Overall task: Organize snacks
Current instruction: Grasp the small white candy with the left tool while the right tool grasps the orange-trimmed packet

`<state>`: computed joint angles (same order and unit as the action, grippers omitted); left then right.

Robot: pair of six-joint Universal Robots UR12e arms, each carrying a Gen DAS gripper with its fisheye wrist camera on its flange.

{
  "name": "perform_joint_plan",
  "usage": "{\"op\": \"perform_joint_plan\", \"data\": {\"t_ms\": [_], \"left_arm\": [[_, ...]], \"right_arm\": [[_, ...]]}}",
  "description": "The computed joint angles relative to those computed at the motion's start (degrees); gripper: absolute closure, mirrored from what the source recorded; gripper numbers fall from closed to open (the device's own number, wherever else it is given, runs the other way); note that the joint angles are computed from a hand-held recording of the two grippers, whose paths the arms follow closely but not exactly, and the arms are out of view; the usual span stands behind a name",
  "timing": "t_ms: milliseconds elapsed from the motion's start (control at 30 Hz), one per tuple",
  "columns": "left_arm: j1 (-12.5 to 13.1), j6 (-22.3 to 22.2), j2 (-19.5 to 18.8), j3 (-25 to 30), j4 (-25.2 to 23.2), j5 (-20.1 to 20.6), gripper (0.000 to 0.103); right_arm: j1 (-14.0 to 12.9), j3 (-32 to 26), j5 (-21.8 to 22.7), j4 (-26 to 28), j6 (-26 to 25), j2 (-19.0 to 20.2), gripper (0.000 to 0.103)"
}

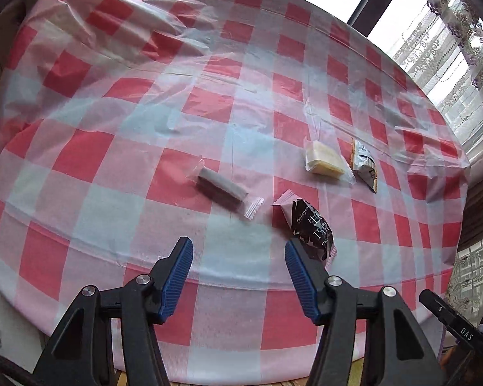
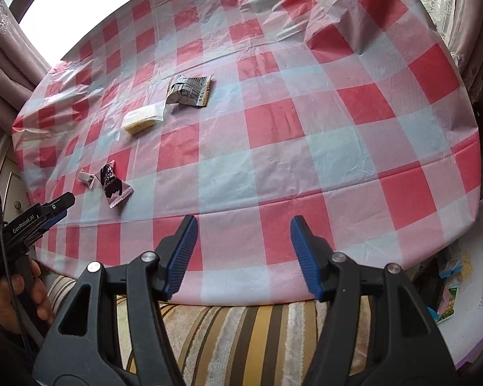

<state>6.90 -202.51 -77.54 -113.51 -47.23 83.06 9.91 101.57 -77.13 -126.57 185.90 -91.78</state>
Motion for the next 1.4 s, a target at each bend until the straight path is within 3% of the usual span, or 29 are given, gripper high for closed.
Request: {"op": "perform_joint_plan", "data": {"t_ms": [233,400,533,667,733,867,1067,1267,1400], "left_arm": [[2.96,-2.07,-2.04,-0.07,0.49,-6.46,0.059],[2.60,-1.79,-3.88,1.08,2.10,-5.77,0.059],[1.48,-0.99,-5.65,2.65,2.52,-2.82,0.062],[-0.85,2.50,-7.53,4.42,2.20,4.34,0.081],[-1.47,3.70,-8.22,4.96,2.32,6.46,0.086],[-1.90,5.51,-9.16,5.26,4.22,8.38,0.088],[-1.35,4.77,-8.99,4.22,7.28,7.14,0.089],[-0.76,3.81,-8.73,3.63,8.46,5.78,0.089],[-0.50,3.11,-8.54,3.38,8.73,5.75,0.089]], "right_arm": [[2.00,-1.96,-1.65,-0.81,-2.81,2.37,0.040],[2.85,-3.53,-1.59,-2.87,-6.99,4.24,0.040],[3.57,-5.45,-3.05,-6.12,-11.46,6.50,0.035],[4.19,-8.54,-4.22,-7.71,-16.55,9.62,0.027],[4.31,-10.27,-3.78,-7.56,-19.28,11.21,0.025],[4.88,-13.58,-3.41,-6.30,-27.61,14.18,0.023],[4.93,-17.34,-0.72,-2.87,-38.31,17.54,0.023],[4.69,-22.03,0.10,3.08,-43.46,20.79,0.023],[4.66,-24.03,0.19,5.51,-43.99,22.34,0.026]]}}
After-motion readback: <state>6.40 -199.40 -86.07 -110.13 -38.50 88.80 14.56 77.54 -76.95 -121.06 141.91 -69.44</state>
